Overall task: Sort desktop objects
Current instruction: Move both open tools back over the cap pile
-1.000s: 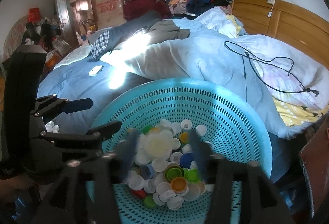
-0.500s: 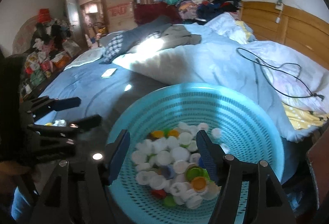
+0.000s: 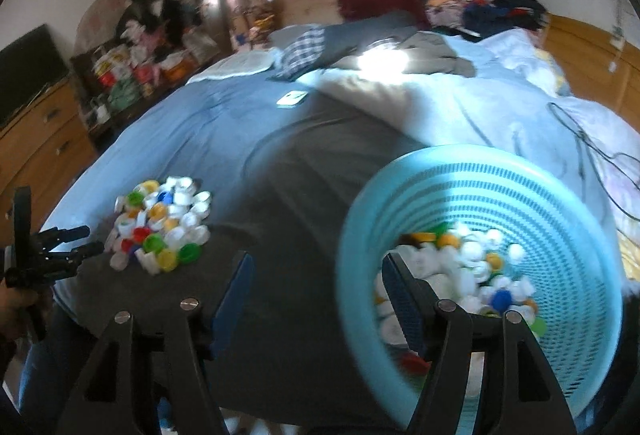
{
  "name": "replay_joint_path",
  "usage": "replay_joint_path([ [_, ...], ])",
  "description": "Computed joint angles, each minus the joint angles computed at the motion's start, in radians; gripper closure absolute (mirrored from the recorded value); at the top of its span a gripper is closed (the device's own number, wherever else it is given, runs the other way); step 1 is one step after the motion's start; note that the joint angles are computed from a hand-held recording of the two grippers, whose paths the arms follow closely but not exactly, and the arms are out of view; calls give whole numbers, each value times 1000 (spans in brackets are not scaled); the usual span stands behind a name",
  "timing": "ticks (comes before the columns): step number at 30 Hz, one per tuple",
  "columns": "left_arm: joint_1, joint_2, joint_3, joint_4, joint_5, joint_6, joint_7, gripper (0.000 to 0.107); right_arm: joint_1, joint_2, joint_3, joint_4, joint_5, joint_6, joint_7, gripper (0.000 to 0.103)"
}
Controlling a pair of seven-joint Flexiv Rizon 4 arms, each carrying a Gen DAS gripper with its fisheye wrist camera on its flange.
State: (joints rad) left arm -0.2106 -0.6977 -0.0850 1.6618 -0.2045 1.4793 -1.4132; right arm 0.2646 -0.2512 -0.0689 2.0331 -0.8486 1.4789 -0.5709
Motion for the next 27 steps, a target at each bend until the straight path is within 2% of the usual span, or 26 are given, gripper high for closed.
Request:
replay_joint_path([
  [3,2,-18,0,-14,-13,11,-17,42,9,-19,34,-21,39,-27,-44,31],
  [5,37,-38,-51,-38,-13,-1,28,42,18,-31,53,-39,69,-52,-76,31],
  [7,36,-52,-56,-58,-10,-21,52,42,26,-41,72,-61,105,-85,-113,31],
  [15,167,-83,-234,-18,-89,46,132,43,81,-82,91,-167,162,-176,-210,31],
  [16,186,-84,-262,-11,-91,48,153,47,89,-85,87,-173,160,-177,-206,31],
  [17,192,-87,-274,-10,-91,53,168,57,99,-90,82,-180,155,-176,-195,31],
  [19,235,-96,-336,0,-100,60,208,70,113,-101,82,-193,157,-182,-190,31],
  [20,246,-99,-353,2,-103,65,220,72,116,-110,91,-203,168,-193,-201,31],
  [25,284,-117,-409,6,-124,91,244,72,133,-148,126,-253,228,-234,-281,34],
  [27,304,-136,-439,-2,-131,93,249,67,147,-162,123,-271,238,-241,-294,34],
])
